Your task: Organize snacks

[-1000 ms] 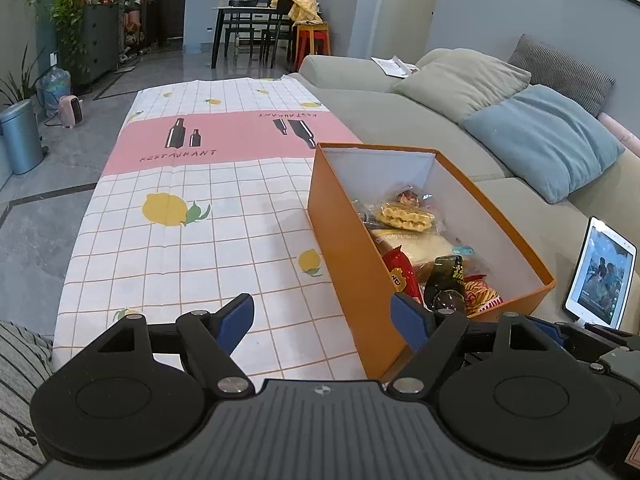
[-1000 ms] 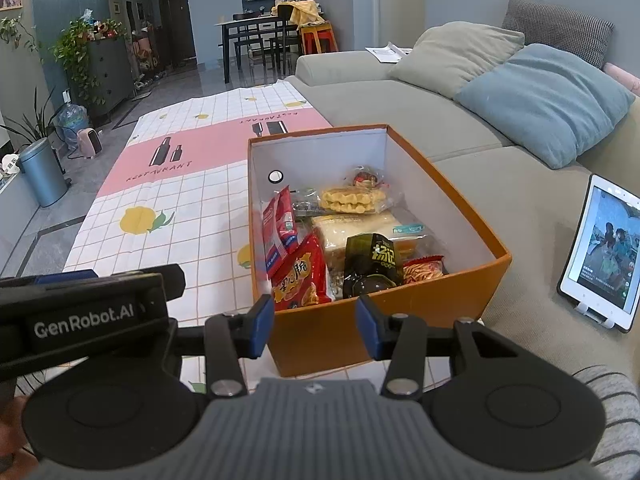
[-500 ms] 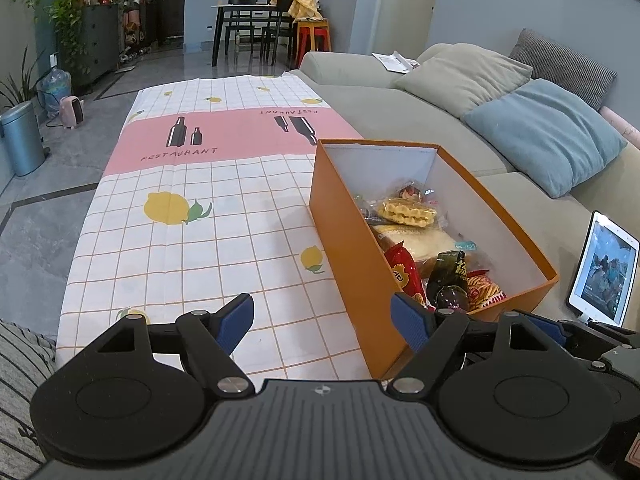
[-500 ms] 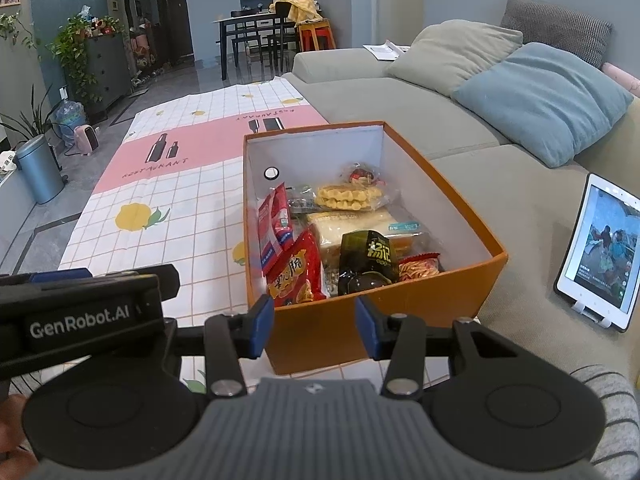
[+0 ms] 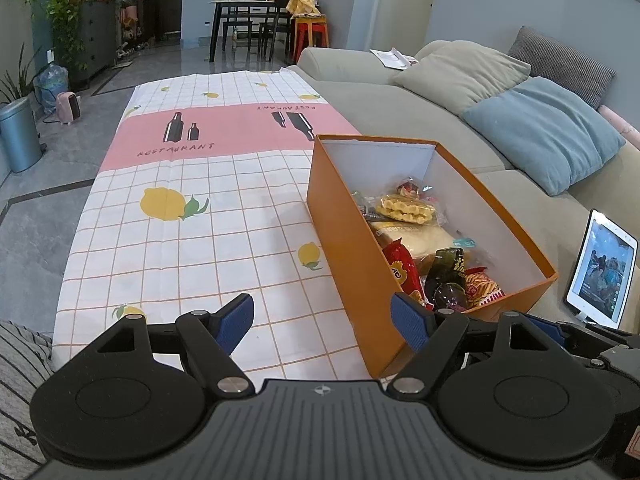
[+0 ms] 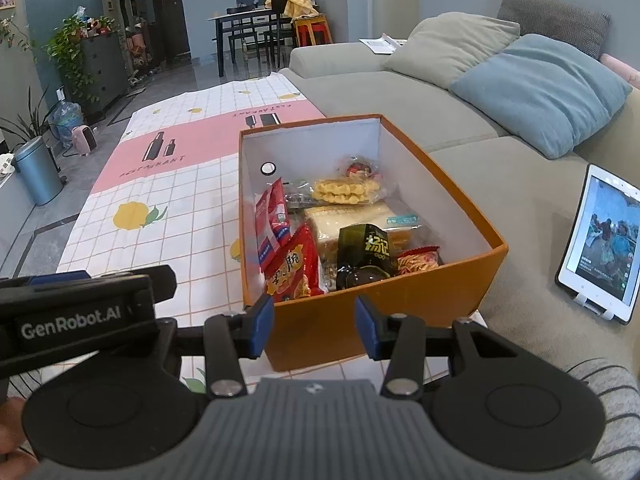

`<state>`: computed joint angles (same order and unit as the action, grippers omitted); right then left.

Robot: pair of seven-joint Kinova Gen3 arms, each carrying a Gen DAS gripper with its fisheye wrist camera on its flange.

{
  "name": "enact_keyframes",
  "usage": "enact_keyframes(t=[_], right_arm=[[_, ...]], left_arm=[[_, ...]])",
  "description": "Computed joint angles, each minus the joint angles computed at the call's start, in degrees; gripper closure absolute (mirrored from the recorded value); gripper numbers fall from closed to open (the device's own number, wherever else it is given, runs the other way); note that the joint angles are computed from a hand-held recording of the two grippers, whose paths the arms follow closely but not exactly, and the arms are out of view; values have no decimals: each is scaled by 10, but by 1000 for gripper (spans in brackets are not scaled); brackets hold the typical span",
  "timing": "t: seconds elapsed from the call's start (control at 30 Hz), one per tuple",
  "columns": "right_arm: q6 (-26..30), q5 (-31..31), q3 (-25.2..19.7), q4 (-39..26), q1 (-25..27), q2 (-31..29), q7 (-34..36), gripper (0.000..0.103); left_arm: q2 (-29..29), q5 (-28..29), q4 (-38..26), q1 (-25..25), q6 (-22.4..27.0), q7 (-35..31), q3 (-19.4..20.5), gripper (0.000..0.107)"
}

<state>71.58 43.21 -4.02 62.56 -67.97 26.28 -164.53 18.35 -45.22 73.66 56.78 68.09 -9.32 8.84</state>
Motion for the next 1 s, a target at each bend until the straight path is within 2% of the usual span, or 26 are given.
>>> enact_keyframes(t=[1.0], right_arm=[[-12,-6,-1,5,3,-2,3,61]], left_arm=[[3,7,-4,-1,-1,-7,-1,16]])
